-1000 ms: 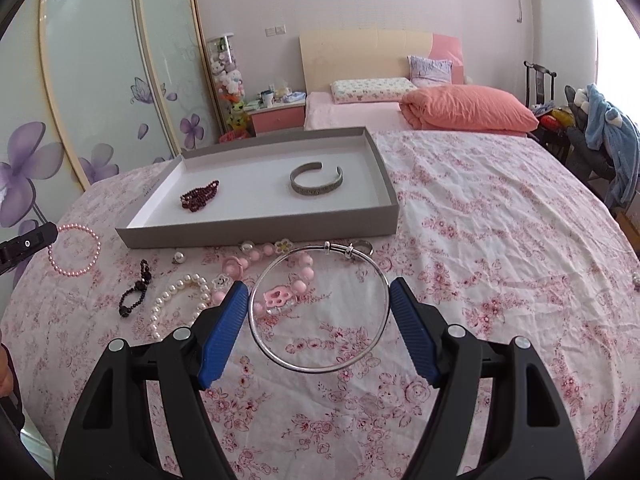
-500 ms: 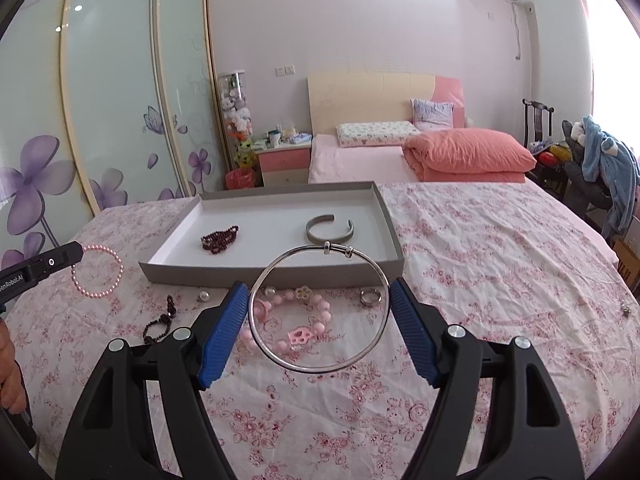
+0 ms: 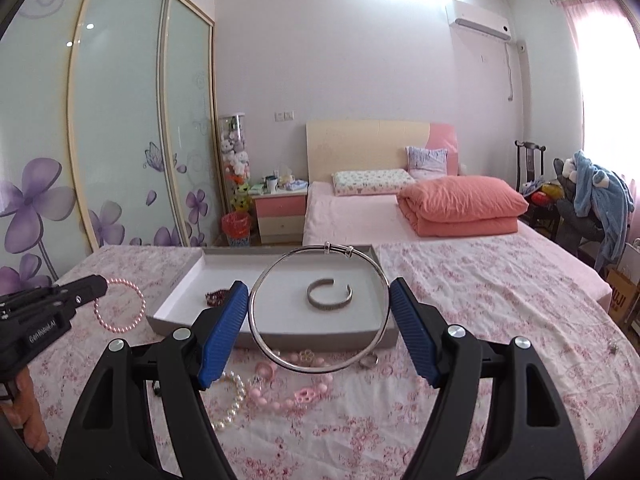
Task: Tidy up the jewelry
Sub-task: 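Carry both held bracelets over the gray tray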
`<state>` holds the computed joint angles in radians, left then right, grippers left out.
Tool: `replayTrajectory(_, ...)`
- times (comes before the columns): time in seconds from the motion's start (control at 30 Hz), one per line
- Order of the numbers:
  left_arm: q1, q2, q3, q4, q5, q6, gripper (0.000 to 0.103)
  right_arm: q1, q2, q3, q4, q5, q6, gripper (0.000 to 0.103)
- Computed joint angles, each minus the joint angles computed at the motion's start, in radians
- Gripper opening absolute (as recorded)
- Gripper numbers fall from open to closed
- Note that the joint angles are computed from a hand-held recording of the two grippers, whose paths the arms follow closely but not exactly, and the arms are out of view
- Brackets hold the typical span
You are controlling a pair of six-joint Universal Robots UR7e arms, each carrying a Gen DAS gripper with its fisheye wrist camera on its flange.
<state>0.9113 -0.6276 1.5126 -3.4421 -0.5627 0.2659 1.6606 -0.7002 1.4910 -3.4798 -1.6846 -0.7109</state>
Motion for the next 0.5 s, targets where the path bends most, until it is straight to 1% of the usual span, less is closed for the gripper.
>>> replayTrajectory(0.27, 0.018, 0.066, -0.129, 0.013, -0.009, 0.068, 0.006, 0.003, 0.05, -0.096, -0.015, 0.033, 0.003, 0.073)
replayTrajectory(0.5, 0.052, 0.133, -0.273, 0.069, -0.008, 0.09, 0.006, 0.0, 0.116, -0.217, 0.022, 0.038, 0.011, 0.073)
